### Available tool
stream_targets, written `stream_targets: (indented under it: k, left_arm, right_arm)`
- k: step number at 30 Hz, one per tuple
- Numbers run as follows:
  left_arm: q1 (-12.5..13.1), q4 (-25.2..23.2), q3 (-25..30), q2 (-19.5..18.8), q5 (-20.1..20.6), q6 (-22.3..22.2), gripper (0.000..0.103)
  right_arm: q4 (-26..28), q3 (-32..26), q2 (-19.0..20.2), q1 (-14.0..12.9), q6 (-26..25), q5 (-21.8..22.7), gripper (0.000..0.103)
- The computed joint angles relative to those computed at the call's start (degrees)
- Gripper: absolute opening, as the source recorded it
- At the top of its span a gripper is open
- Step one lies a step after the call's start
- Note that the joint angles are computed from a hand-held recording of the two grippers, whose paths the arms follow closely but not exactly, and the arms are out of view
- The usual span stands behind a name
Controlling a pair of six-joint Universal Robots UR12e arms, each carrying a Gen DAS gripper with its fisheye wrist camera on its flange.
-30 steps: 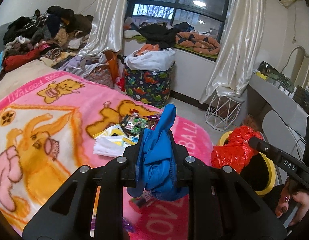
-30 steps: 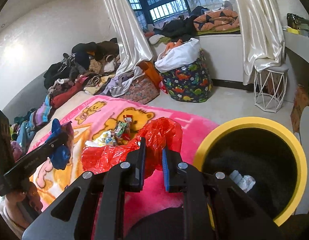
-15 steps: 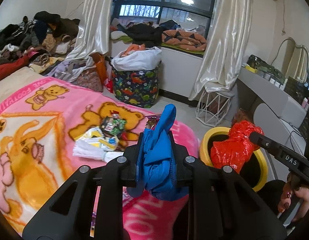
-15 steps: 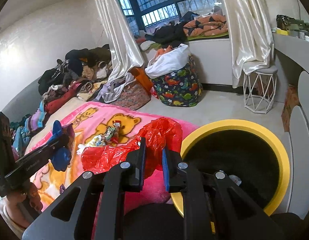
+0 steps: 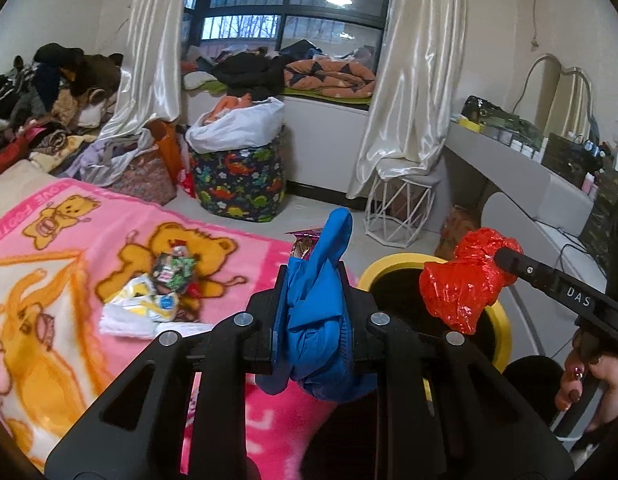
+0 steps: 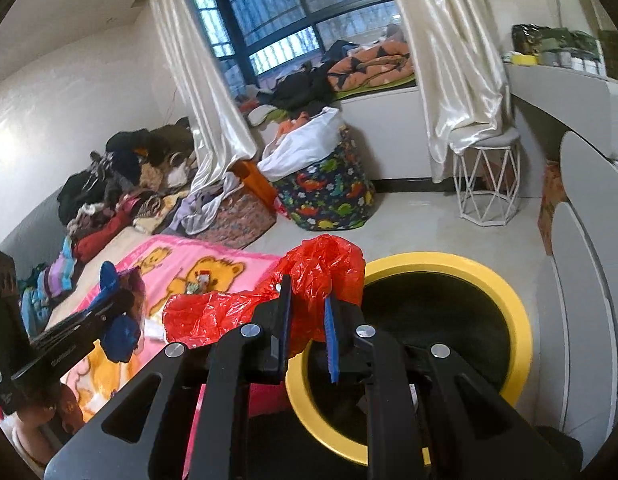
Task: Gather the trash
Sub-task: 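Carry glove and red bag over the yellow bin and release both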
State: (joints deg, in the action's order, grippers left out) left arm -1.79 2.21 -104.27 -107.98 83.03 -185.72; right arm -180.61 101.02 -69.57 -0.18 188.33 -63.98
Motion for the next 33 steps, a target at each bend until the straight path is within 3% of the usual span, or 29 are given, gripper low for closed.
stream_targets:
  k: [18,33]
  left_arm:
    - [-3.87,-1.93,3.80,-2.89,-1.72,4.46,0.015]
    - [-6.01,-4.87,6.68,-5.42,-4.09,6.81,0.015]
  right_arm:
    - [-3.13,1.22,0.18,-2.89,4.66,-3.13,0.014]
    - [-2.65,1.37,0.95,-4.21,6.64,-9.29,0.014]
